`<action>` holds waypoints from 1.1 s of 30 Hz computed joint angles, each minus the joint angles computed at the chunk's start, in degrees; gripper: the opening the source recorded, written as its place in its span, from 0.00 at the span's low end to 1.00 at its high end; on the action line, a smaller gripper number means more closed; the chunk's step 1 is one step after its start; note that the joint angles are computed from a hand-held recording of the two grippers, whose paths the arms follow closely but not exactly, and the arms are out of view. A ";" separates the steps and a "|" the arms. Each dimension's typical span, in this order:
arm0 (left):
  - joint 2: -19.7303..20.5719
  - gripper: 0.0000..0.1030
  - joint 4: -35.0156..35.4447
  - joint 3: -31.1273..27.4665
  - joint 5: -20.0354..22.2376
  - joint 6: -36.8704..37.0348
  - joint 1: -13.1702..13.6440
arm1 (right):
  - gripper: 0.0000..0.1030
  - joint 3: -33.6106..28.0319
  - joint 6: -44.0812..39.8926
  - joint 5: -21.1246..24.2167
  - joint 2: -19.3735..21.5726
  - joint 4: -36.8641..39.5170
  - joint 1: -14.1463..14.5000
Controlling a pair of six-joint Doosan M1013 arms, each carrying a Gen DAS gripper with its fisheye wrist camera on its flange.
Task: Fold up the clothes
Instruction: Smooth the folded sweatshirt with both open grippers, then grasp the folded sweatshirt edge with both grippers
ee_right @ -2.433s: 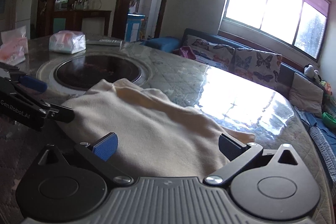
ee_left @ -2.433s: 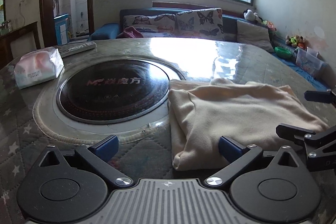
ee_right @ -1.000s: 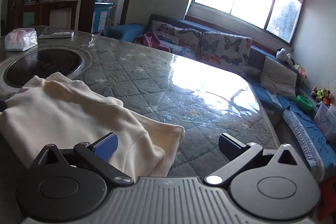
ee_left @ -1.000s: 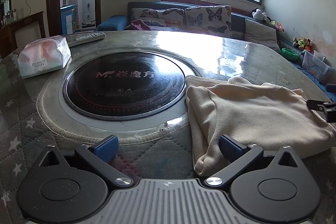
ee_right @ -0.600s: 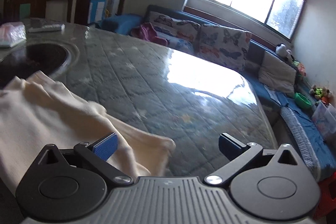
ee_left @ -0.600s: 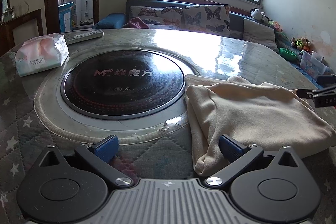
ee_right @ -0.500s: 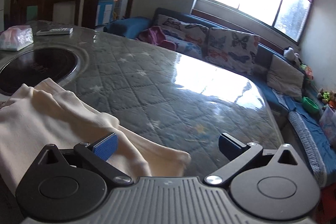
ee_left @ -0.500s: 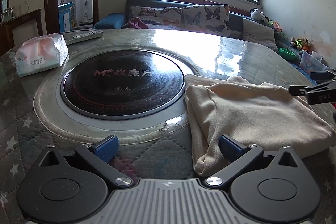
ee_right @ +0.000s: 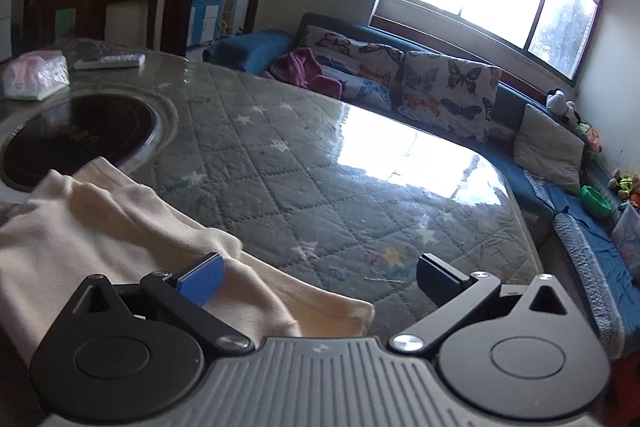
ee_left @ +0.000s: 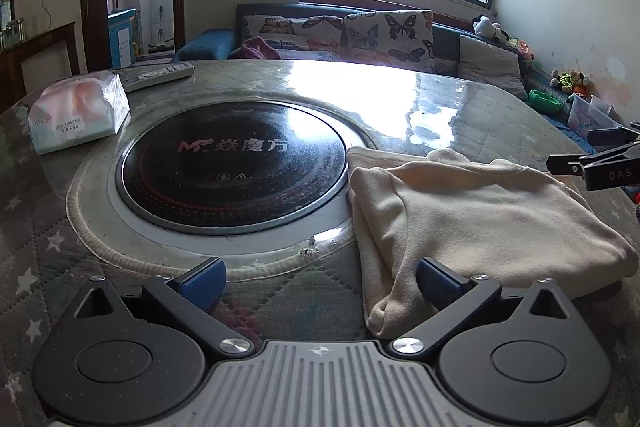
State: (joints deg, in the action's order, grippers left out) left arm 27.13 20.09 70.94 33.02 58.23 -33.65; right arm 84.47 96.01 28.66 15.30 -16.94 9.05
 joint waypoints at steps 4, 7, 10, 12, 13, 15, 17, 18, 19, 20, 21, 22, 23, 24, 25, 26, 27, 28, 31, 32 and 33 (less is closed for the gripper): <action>-0.49 1.00 1.20 0.38 -0.04 -1.12 -0.15 | 1.00 2.18 -5.59 -2.29 -2.07 5.05 0.50; -0.83 1.00 1.54 0.64 0.16 -1.86 -0.17 | 1.00 3.93 -9.56 -3.64 -3.42 7.24 1.35; -0.91 1.00 1.25 0.50 0.74 -2.00 -0.20 | 1.00 5.24 -13.09 -4.56 -4.44 9.36 2.15; -0.92 1.00 1.36 0.37 1.27 -2.25 -0.24 | 1.00 6.03 -16.36 -4.65 -5.06 12.62 2.62; -0.93 1.00 1.42 0.29 1.52 -2.36 -0.27 | 1.00 6.24 -17.09 -4.63 -5.20 13.49 2.75; -0.94 1.00 1.58 0.13 2.01 -2.59 -0.32 | 1.00 6.98 -19.58 -4.42 -5.70 15.87 3.35; -0.99 1.00 2.18 0.05 2.39 -2.97 -0.46 | 1.00 7.63 -20.43 -4.69 -6.08 16.51 3.90; -1.09 1.00 2.18 0.15 2.32 -2.99 -0.47 | 1.00 7.98 -21.22 -4.62 -6.30 17.39 4.22; -1.19 1.00 2.18 0.25 2.24 -3.00 -0.48 | 1.00 8.20 -21.97 -4.44 -6.45 18.28 4.47; -1.29 1.00 2.18 0.34 2.16 -3.00 -0.50 | 1.00 8.43 -22.73 -4.40 -6.59 19.26 4.66; -1.39 1.00 2.21 0.44 2.08 -3.03 -0.51 | 1.00 8.66 -23.13 -4.41 -6.72 19.55 4.93; -1.48 1.00 2.36 0.52 2.00 -3.20 -0.54 | 1.00 8.89 -23.44 -4.43 -6.85 19.59 5.21; -1.57 1.00 2.51 0.60 1.92 -3.36 -0.57 | 1.00 9.10 -23.72 -4.44 -6.98 19.61 5.51; -1.66 1.00 2.56 0.69 1.82 -3.47 -0.57 | 0.99 9.32 -24.00 -4.45 -7.11 19.63 5.80; -1.76 1.00 2.61 0.81 1.60 -3.62 -0.56 | 0.97 9.51 -24.05 -4.46 -7.23 19.37 6.09; -1.87 1.00 2.70 0.94 1.39 -3.79 -0.55 | 0.95 9.54 -24.29 -4.22 -7.28 19.45 6.29; -1.96 1.00 2.95 1.04 1.19 -4.16 -0.51 | 0.93 9.54 -24.84 -4.00 -7.31 19.91 6.43; -2.06 1.00 3.21 1.14 0.99 -4.54 -0.48 | 0.91 9.55 -25.44 -3.82 -7.34 20.42 6.58; -2.28 1.00 4.48 1.32 0.80 -6.45 -0.33 | 0.83 9.29 -28.65 -3.04 -7.25 22.17 7.17; -2.32 1.00 4.86 1.30 0.84 -7.32 -0.21 | 0.81 9.18 -29.74 -2.76 -7.20 22.74 7.38; -2.35 1.00 5.04 1.24 0.85 -8.16 -0.04 | 0.80 8.89 -31.21 -2.25 -7.03 23.47 7.57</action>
